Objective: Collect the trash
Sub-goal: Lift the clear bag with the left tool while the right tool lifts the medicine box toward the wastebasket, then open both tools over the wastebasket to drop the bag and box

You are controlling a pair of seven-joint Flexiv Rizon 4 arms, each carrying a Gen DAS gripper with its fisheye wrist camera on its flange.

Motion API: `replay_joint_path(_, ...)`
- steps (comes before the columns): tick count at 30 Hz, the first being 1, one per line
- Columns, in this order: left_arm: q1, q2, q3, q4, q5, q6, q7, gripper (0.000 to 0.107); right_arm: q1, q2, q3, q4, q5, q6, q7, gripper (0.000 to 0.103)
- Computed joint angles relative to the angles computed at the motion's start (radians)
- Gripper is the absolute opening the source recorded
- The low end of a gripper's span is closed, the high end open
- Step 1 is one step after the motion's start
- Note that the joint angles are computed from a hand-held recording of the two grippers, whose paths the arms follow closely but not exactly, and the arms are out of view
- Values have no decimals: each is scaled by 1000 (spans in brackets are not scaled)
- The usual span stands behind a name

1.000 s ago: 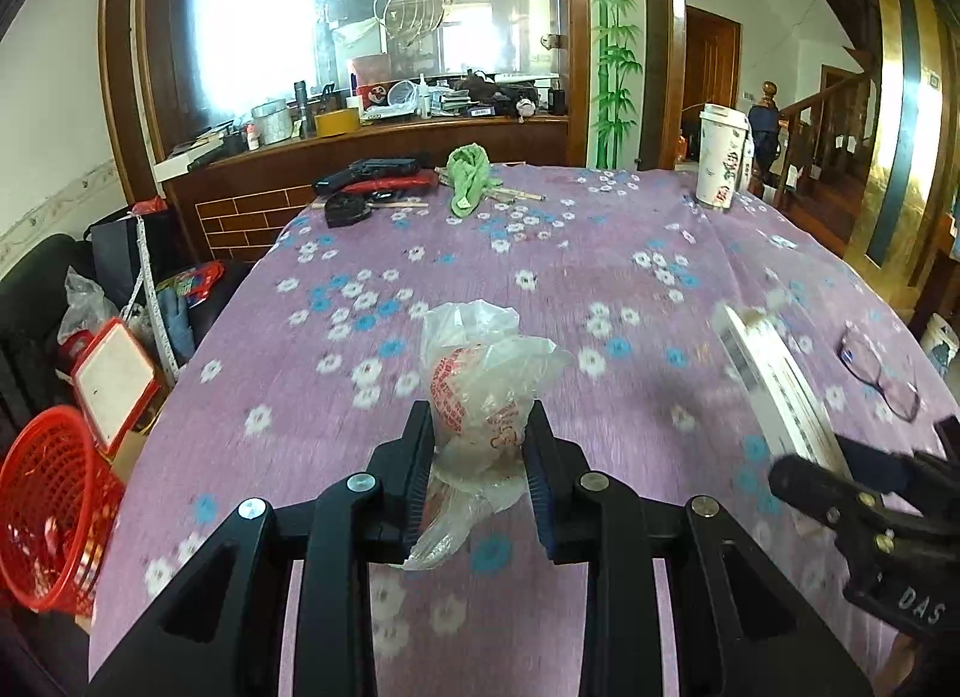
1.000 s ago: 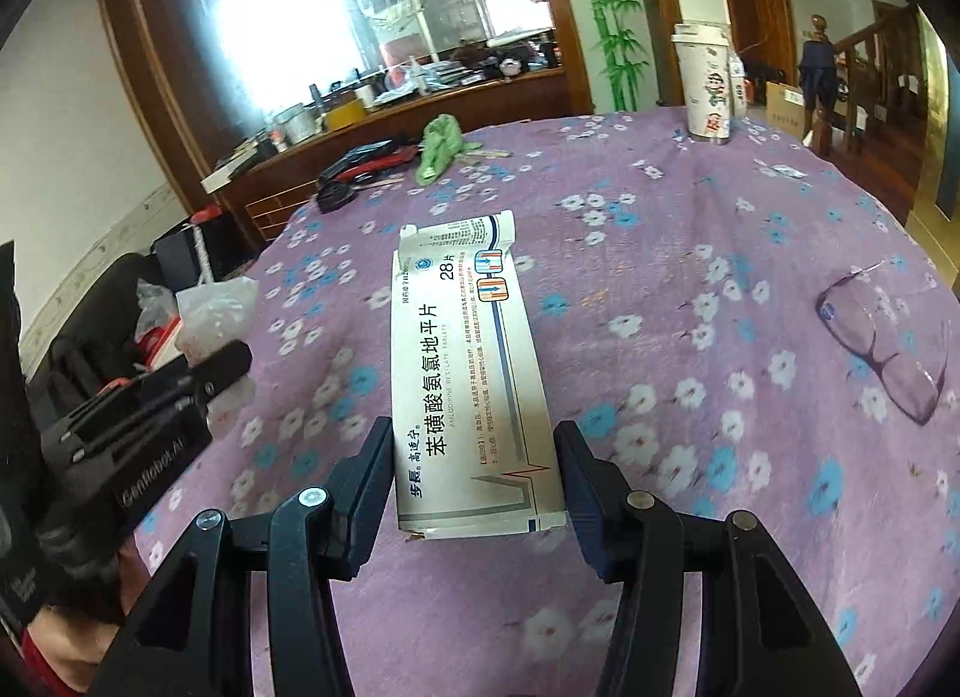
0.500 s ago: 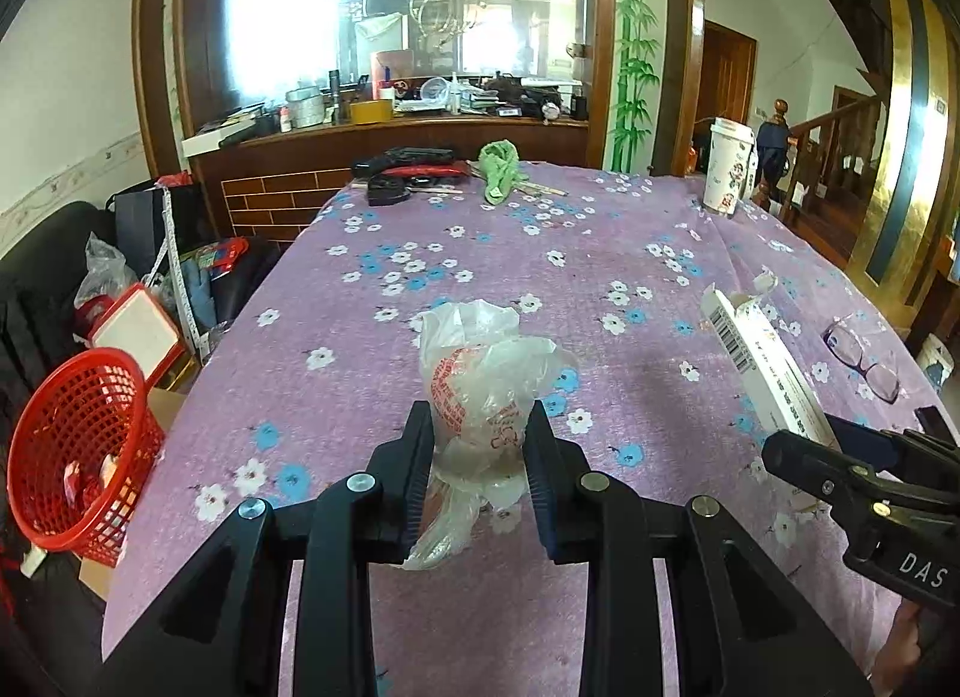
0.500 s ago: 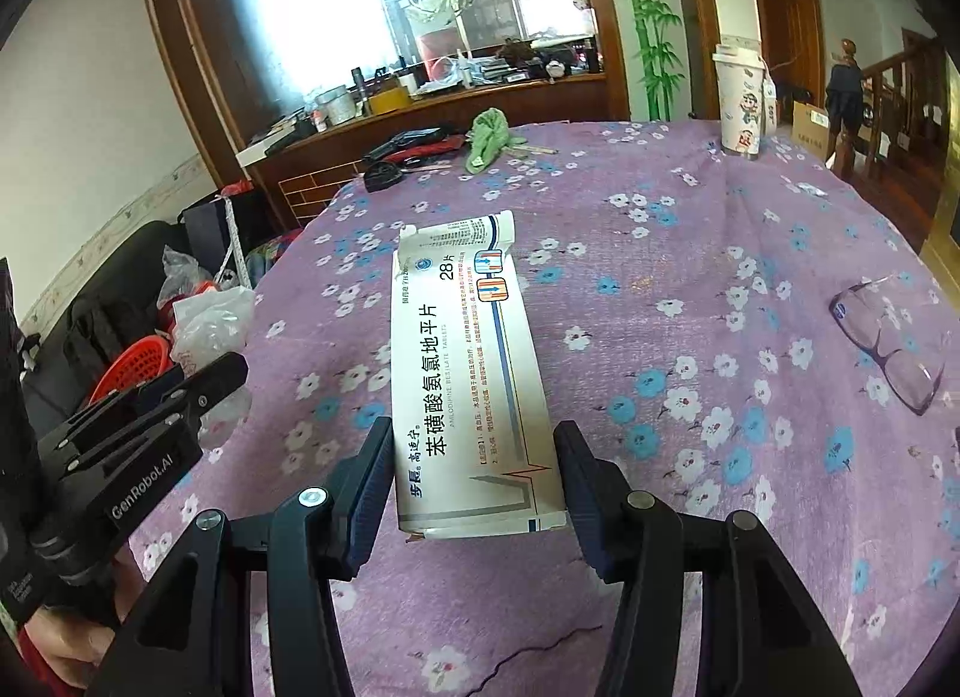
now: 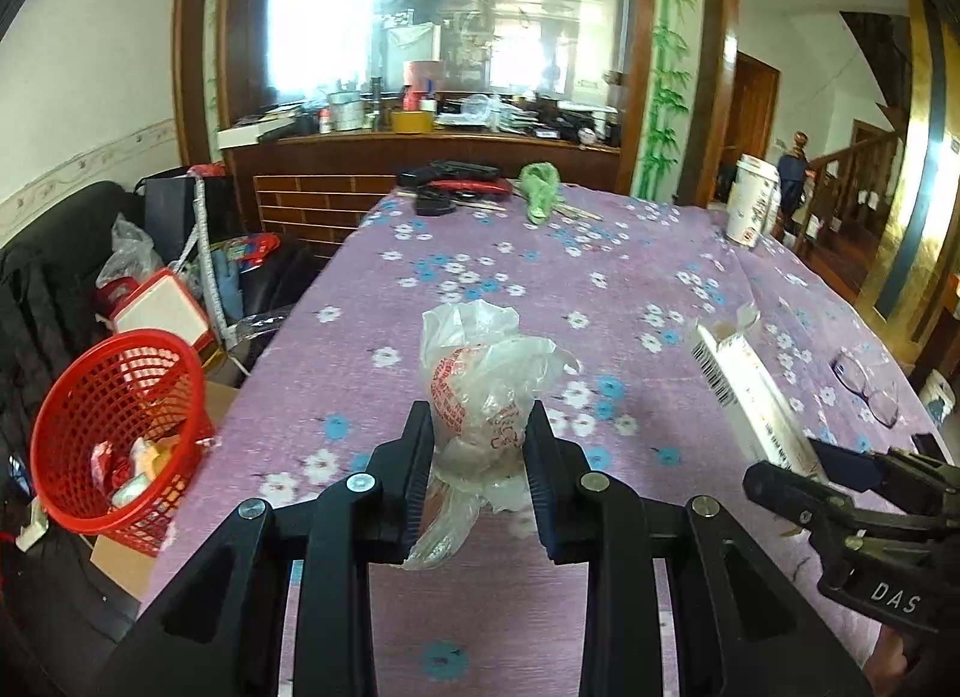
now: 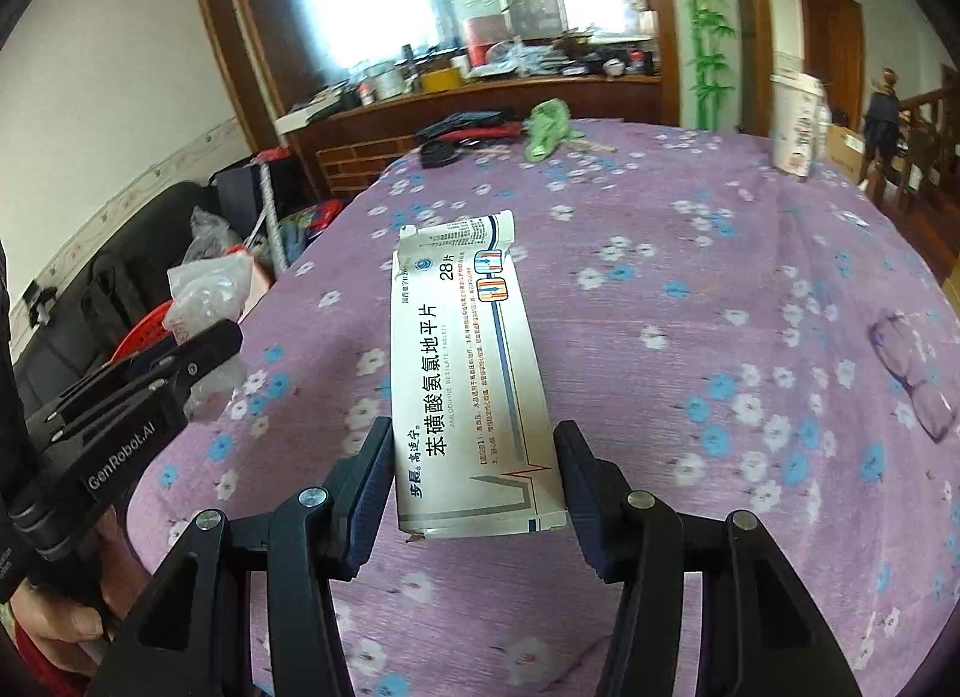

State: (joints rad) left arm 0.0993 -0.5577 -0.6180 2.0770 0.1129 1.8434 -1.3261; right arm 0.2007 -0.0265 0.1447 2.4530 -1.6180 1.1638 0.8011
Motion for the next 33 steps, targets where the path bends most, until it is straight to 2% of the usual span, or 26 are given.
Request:
replay_joint_path(5, 83, -8, -32, -9, 0, 1, -12, 29, 17, -75, -9, -94, 10, 29, -76, 57)
replay_joint_path(9, 158, -12, -54, -22, -5, 0, -29, 29, 19, -155, -26, -192, -19, 107, -110, 58)
replay_joint_path(14, 225, -20, -36, -48, -21, -9, -45, 29, 46, -275, -38, -334, 13, 186, -205, 58)
replay_joint_path(23, 295, -52, 21, -97, -70, -27, -61, 29, 173, -451, -83, -555, 261, 252, -505, 58)
replay_joint_path(27, 322, -73, 11, -113, -77, -39, -47, 29, 195, -523, -73, -639, 414, 273, -652, 58)
replay_joint_path(33, 303, -105, 26, -150, -109, -64, -22, 29, 206, -629, -28, -771, 620, 265, -854, 58)
